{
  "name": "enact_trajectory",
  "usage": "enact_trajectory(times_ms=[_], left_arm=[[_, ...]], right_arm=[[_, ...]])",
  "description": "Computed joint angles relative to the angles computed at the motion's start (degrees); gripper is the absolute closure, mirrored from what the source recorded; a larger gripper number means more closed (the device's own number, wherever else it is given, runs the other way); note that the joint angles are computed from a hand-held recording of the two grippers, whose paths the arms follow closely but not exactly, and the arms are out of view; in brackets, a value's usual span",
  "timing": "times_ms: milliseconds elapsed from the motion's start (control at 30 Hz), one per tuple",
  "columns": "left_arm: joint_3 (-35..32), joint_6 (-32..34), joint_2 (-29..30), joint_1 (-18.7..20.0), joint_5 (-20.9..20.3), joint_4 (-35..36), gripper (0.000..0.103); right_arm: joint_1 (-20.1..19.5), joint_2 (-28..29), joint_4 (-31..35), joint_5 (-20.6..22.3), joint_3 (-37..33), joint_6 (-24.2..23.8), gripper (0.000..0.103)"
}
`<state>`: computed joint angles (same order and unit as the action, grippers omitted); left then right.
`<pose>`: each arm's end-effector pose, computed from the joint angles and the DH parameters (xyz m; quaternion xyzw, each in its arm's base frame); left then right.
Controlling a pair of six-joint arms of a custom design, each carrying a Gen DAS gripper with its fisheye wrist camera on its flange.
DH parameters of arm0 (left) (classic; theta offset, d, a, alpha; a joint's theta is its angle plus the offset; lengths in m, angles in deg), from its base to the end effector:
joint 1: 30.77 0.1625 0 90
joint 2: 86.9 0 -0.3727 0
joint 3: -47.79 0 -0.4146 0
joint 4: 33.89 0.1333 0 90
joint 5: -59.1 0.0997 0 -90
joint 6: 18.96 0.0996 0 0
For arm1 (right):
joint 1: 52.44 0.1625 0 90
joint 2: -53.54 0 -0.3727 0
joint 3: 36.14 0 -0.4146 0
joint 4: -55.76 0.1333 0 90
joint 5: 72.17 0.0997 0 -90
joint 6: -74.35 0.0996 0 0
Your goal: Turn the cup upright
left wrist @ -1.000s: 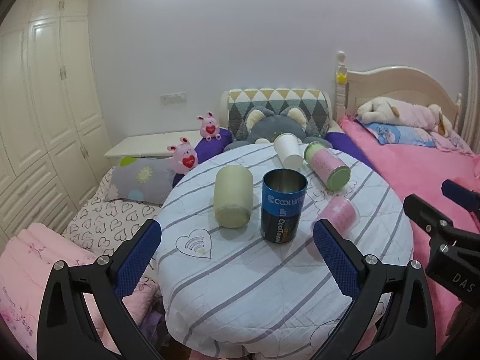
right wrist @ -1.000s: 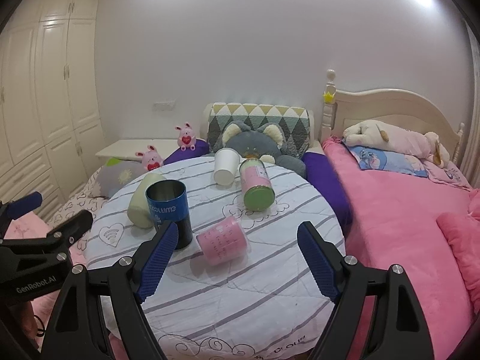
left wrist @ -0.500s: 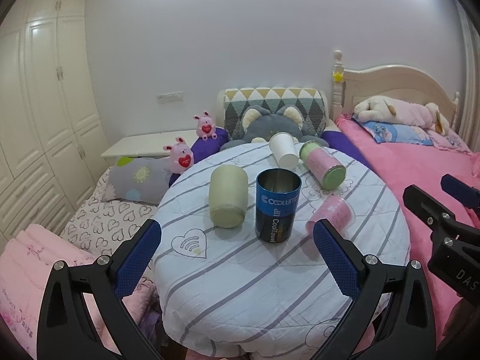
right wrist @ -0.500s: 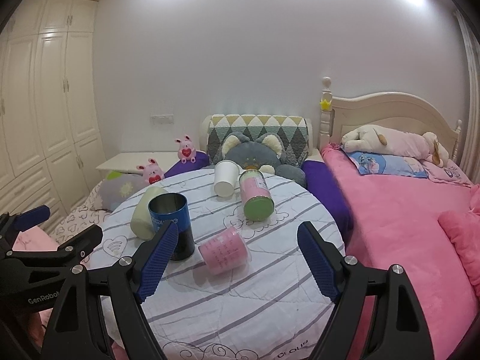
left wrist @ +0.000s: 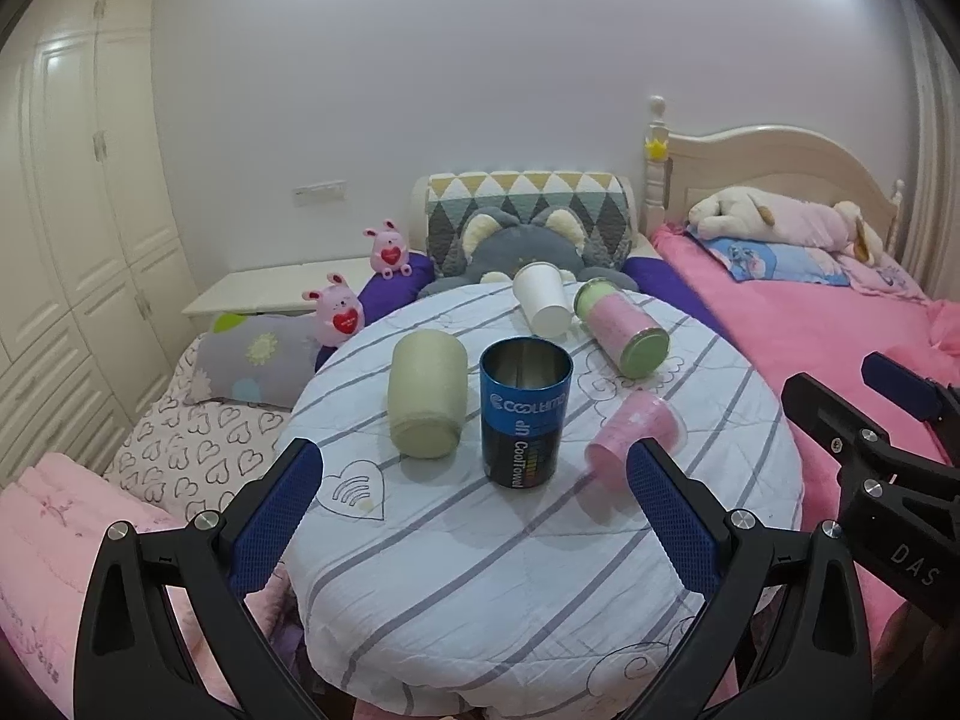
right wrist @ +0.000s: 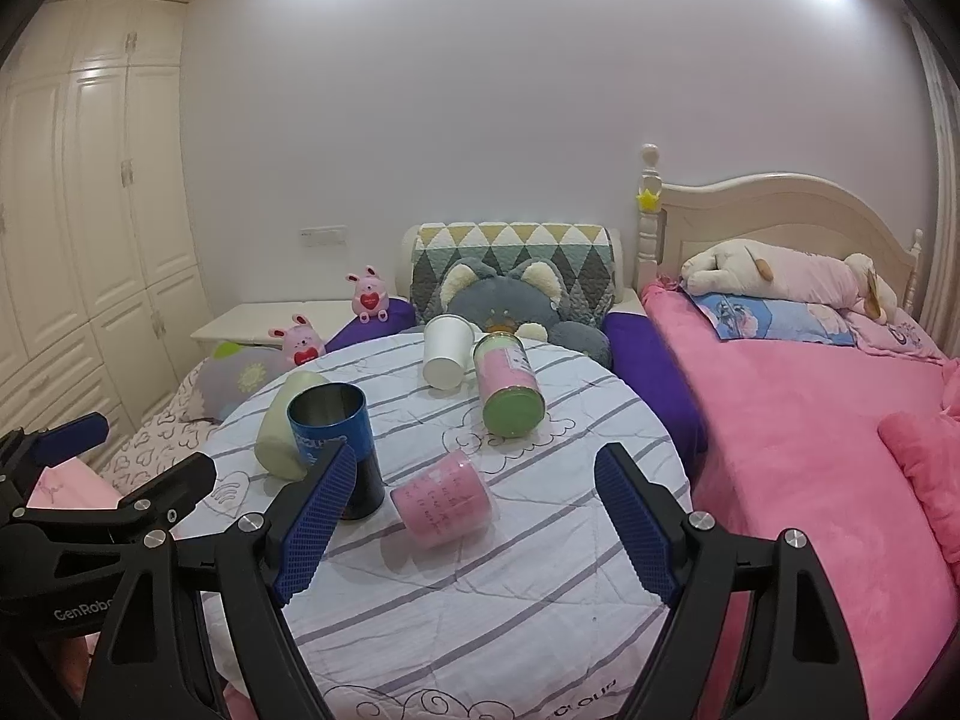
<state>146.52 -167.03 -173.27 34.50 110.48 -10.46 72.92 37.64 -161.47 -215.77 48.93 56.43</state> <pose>-0.0038 -0.4754 0.3193 0.2660 0.8110 -0.4107 0.3208 0.3956 -0.4657 -0.0696 0.1544 -0.7957 0.4879 0.3240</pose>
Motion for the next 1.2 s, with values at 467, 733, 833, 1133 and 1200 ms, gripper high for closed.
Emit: enact_trajectory(times_ms=[467,733,833,1133,1200], left_arm=[[-0.1,0.1,0.8,-0.3,-0.2,-0.4,0.000],[-0.1,0.1,1.5,-0.7,-0.7,-0.7,0.000],[-0.4,0.2,2.1,-0.7,-1.0,-0.9,0.000],[-0.7,0.2,2.8,-0.5,-1.3,-1.1,0.000],[-0.8,0.3,2.8,-0.4,-1.3,-1.0,0.000]], right_arm=[[-1.0,-1.2,-0.5,1.1,1.7,1.5,0.020],[-1.9,-1.7,-0.3,2.3,2.2,2.0,0.020],[-2.2,-1.8,0.1,2.6,2.3,2.4,0.020],[-2.7,-2.1,1.3,3.2,2.6,3.4,0.020],[-2.8,-2.0,1.1,3.2,2.5,3.2,0.020]])
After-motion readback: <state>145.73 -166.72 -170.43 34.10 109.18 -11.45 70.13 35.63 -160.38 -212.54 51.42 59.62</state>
